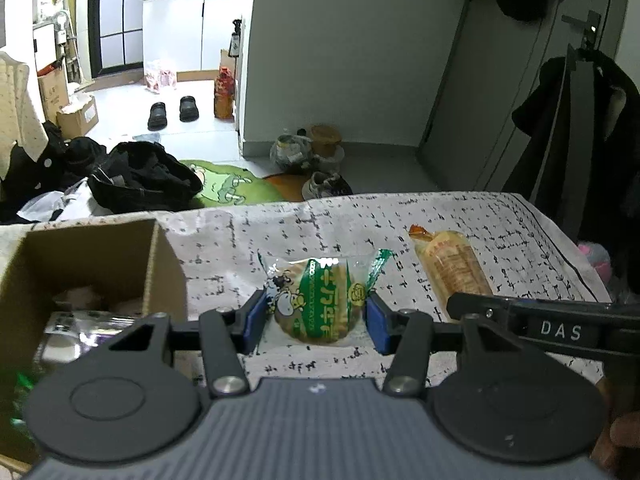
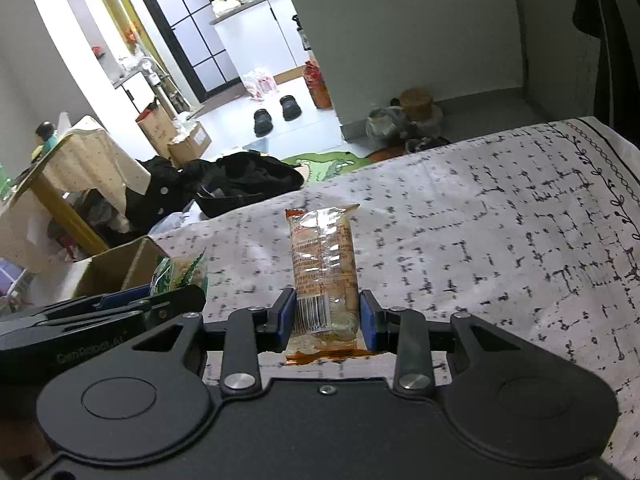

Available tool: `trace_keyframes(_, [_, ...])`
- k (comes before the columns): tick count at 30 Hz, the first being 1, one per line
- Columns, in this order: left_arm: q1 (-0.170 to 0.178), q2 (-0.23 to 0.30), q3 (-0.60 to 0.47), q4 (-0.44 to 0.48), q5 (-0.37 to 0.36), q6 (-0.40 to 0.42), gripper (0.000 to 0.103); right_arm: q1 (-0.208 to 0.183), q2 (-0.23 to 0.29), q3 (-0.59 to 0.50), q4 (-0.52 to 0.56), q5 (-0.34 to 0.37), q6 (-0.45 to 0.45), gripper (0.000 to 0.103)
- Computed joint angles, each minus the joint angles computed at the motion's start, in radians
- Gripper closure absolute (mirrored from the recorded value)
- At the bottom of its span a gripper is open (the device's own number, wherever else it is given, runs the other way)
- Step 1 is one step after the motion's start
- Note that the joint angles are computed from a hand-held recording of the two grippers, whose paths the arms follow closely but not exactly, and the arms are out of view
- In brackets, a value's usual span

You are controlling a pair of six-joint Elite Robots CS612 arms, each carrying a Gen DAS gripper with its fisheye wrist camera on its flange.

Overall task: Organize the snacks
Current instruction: 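Carry the round green cake and long cake bag over the box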

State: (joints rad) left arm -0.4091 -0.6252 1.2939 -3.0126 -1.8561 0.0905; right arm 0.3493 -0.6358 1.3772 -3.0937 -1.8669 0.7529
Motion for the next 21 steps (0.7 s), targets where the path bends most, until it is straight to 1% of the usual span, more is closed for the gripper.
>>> trace_keyframes(12, [0.032,-0.021,0.014,-0.053,-0.014,-0.026,0.052,0.026,0.014,-0.058,-0.024,-0.028,-0.034,0.070])
trace_keyframes(19, [0.058,-0.033,0.019,-0.085,-0.021,-0.055,0.052,0.038,0.033,-0.109,-0.028,-0.026,-0.066,0.070])
trace_keyframes(21, [0.065,-0.034,0.017,-0.081,-0.017,-0.056,0.052,0.040,0.042,-0.127,-0.025,-0.019,-0.072,0.070])
